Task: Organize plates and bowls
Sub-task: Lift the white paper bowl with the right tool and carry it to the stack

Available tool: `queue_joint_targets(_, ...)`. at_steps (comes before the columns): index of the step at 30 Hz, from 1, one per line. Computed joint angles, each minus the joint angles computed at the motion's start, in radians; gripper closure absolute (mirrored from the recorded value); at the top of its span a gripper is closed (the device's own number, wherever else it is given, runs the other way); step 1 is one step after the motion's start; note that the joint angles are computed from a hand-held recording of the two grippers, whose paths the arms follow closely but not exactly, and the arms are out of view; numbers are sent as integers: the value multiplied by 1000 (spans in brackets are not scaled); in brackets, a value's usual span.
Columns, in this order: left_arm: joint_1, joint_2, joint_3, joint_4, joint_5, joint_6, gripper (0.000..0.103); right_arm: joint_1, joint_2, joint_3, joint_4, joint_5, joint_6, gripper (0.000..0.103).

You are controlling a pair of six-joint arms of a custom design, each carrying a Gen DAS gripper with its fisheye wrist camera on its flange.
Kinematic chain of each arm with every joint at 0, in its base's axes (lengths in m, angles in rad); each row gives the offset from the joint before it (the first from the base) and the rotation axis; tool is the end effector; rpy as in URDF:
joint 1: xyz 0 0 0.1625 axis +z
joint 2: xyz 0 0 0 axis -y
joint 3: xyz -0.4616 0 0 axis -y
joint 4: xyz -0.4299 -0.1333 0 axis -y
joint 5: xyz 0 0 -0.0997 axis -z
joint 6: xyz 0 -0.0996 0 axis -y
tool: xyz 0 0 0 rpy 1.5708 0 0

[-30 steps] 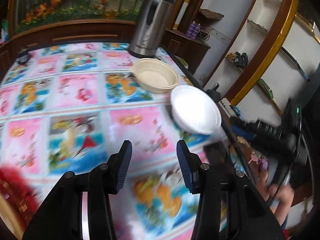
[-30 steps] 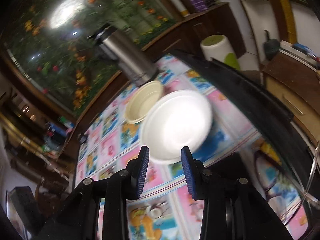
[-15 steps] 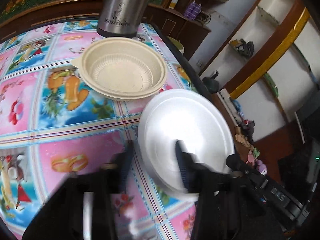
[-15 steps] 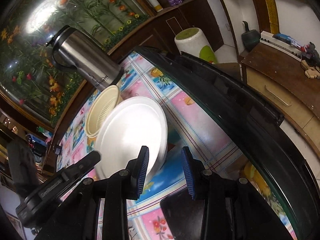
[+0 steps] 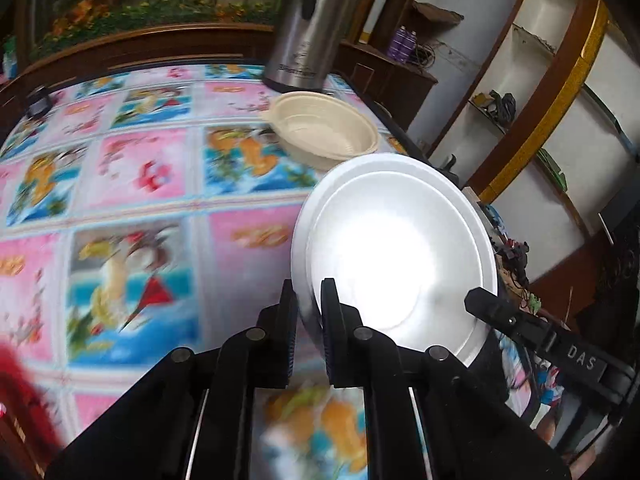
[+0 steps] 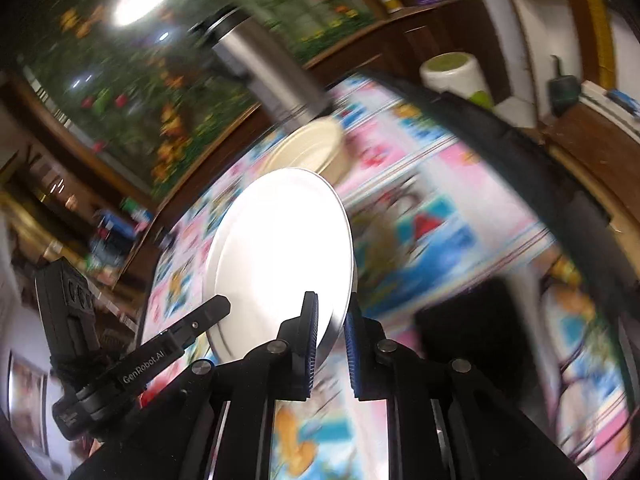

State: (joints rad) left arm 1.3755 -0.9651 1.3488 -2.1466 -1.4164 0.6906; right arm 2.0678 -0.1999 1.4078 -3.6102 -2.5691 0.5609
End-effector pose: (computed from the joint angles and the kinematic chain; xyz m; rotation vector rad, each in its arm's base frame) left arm -0.0052 -0.7921 0.3035 1.2392 2.6632 -0.2187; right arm 0.3831 -0.6023 -0.1104 -0.6122 -2.2279 1.4742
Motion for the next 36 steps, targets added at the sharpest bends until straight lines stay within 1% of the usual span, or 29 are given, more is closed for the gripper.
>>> queue_joint_targets(4, 53, -49, 0, 1, -3, 27, 94, 19, 58, -72, 104, 78, 0, 88)
queue_joint_targets(6, 80, -76, 5, -13, -11, 48, 94, 25, 82, -104, 143, 102, -1, 88)
queue_joint_targets(10, 112, -110, 21, -52, -33, 81, 94, 42, 131, -178, 205, 129, -14, 88)
queue_joint_targets(13, 134, -116, 16, -52, -38, 88, 93, 53, 157, -226, 245, 116, -25, 89)
queue_joint_targets(18, 156, -108, -23, -14, -72, 67, 93, 70, 179, -283, 308, 102, -34, 89)
queue_joint_targets(27, 168, -125, -61, 1, -134, 70, 93, 108, 226, -408, 372, 52, -110, 89)
queue_joint_targets(30, 175, -127, -84, 12, -157, 66, 93, 116, 240, -447, 387, 57, -134, 88)
queue_joint_targets(36, 191, -128, -115, 0, -172, 72, 92, 122, 274, -532, 438, 79, -170, 88)
